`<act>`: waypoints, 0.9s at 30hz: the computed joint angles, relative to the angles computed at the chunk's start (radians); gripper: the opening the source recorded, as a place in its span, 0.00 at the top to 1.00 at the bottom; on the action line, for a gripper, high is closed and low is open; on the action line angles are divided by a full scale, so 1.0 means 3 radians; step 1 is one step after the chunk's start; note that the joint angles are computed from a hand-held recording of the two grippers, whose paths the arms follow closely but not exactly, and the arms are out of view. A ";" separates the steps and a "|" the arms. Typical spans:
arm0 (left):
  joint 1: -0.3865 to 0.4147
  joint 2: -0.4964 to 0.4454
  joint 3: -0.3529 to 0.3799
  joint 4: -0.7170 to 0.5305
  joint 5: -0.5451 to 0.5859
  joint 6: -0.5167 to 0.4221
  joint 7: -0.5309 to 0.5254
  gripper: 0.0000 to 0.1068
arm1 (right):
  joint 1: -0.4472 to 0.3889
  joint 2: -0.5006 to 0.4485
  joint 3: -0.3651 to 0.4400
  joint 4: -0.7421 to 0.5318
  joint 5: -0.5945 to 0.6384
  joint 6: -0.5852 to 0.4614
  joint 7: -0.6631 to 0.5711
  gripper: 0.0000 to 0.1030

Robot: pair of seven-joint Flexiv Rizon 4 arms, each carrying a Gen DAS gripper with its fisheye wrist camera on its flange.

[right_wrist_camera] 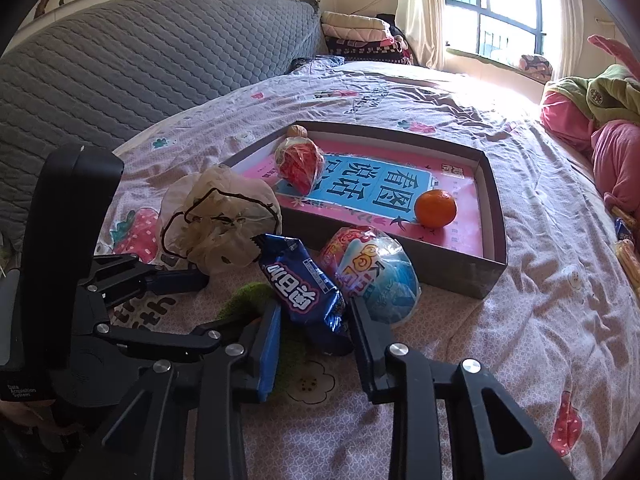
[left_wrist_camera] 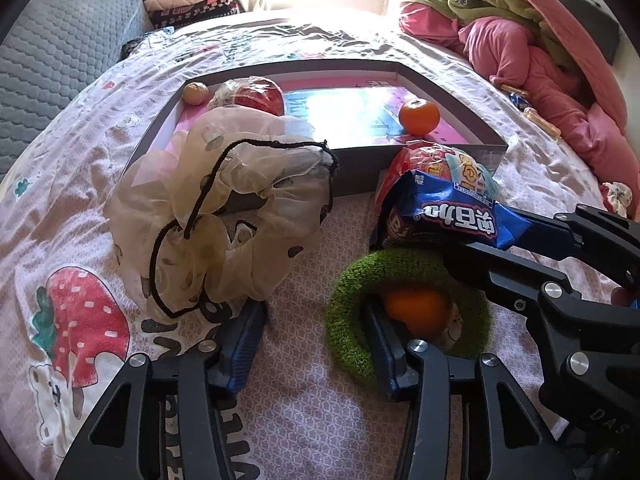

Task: Organize objects
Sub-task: 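Close left gripper on the green ring while right gripper closes on the blue candy packet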

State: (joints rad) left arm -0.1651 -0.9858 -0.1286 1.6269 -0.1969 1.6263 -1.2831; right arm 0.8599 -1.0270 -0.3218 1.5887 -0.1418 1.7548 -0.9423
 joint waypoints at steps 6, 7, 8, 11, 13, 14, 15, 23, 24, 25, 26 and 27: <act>0.0113 -0.0005 -0.0188 0.0018 0.0044 -0.0009 0.0107 0.84 | -0.0064 0.0006 0.0083 -0.0003 0.0028 0.0053 -0.0008 0.71; 0.0095 -0.0002 -0.0175 0.0024 0.0042 0.0011 0.0102 0.84 | -0.0060 0.0005 0.0079 -0.0003 0.0035 0.0057 -0.0009 0.71; 0.0100 -0.0001 -0.0185 0.0031 0.0045 0.0023 0.0109 0.84 | -0.0061 0.0003 0.0080 -0.0005 0.0044 0.0062 -0.0009 0.71; 0.0234 -0.0002 -0.0354 0.0086 0.0054 0.0096 0.0140 0.86 | -0.0075 0.0000 0.0096 -0.0006 0.0073 0.0099 -0.0010 0.72; 0.0322 0.0002 -0.0463 0.0127 0.0076 0.0154 0.0167 0.87 | -0.0075 -0.0003 0.0099 -0.0005 0.0094 0.0116 -0.0014 0.72; 0.0341 0.0005 -0.0487 0.0139 0.0078 0.0171 0.0167 0.87 | -0.0063 -0.0004 0.0088 0.0002 0.0108 0.0129 -0.0017 0.72; 0.0365 0.0010 -0.0516 0.0153 0.0079 0.0174 0.0168 0.87 | -0.0051 -0.0006 0.0077 0.0006 0.0125 0.0141 -0.0019 0.72; 0.0421 0.0060 -0.0573 0.0232 0.0093 0.0217 0.0143 0.87 | -0.0014 0.0010 0.0055 0.0037 0.0238 0.0228 -0.0080 0.73; 0.0439 0.0066 -0.0593 0.0247 0.0096 0.0224 0.0139 0.87 | -0.0005 0.0010 0.0048 0.0039 0.0253 0.0238 -0.0087 0.73; 0.0452 0.0073 -0.0607 0.0259 0.0103 0.0225 0.0140 0.87 | -0.0003 0.0012 0.0049 0.0042 0.0264 0.0246 -0.0097 0.73; 0.0449 0.0081 -0.0600 0.0266 0.0104 0.0229 0.0135 0.87 | -0.0006 0.0017 0.0059 0.0049 0.0271 0.0258 -0.0110 0.73; 0.0449 0.0088 -0.0598 0.0274 0.0104 0.0231 0.0128 0.87 | -0.0002 0.0018 0.0057 0.0053 0.0285 0.0268 -0.0119 0.73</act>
